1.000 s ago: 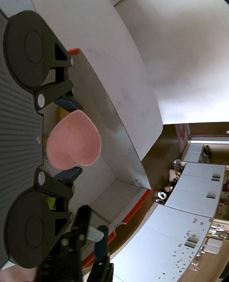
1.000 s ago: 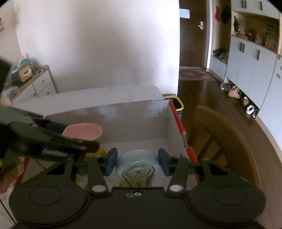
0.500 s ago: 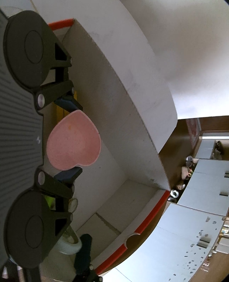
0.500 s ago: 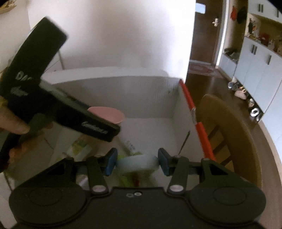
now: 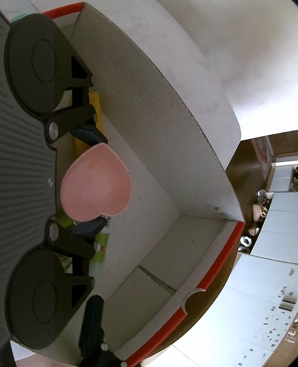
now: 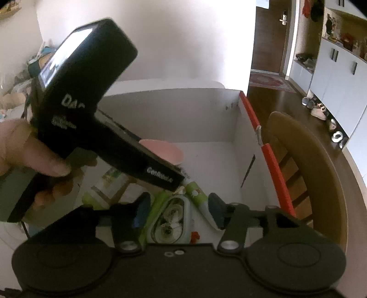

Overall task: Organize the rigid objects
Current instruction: 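Release the pink dish with the left gripper while the right releases the tape dispenser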

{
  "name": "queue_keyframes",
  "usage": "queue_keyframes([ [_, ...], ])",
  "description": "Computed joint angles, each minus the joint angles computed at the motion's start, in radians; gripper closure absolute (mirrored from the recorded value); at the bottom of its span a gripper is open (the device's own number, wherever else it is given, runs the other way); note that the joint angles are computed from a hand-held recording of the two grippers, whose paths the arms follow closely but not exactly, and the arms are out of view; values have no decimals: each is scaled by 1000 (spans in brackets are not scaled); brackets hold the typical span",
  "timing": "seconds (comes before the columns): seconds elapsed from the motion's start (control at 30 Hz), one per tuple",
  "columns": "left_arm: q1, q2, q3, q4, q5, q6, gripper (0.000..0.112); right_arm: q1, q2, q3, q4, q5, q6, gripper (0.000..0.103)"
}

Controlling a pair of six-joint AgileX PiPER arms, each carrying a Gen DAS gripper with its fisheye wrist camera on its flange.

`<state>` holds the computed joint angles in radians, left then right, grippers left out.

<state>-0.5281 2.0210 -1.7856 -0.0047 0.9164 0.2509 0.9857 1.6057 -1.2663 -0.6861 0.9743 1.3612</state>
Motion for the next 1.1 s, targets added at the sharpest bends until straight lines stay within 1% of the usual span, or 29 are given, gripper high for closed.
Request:
queue_keyframes([
  [0.1,-3,-9,9,9,1,2,44,17,-10,4,-17,13,26,40],
  [0.2,7,-16,6,-3,14,7,44,36,-22,15,-32,26,51,39],
  [0.33,0,-33,29,3,-4,1,44,32,-30,20,-31,27,55,39],
  [0.5,33,-90,84,-61,-22,41,44,61,-27,-8,-31,60,77,36],
  [0.6,56,-142,139,-100,-47,73,44,66,-29,-20,-32,72,81,35],
  [0.77,106,-220,203,-173,-62,138,44,91,-22,-58,-35,107,97,33],
  [0.97,174,-315,267,-275,-61,246,44,155,7,-134,-60,186,129,29],
  [1.1,230,-378,304,-354,-43,335,44,187,27,-182,-73,225,151,28],
])
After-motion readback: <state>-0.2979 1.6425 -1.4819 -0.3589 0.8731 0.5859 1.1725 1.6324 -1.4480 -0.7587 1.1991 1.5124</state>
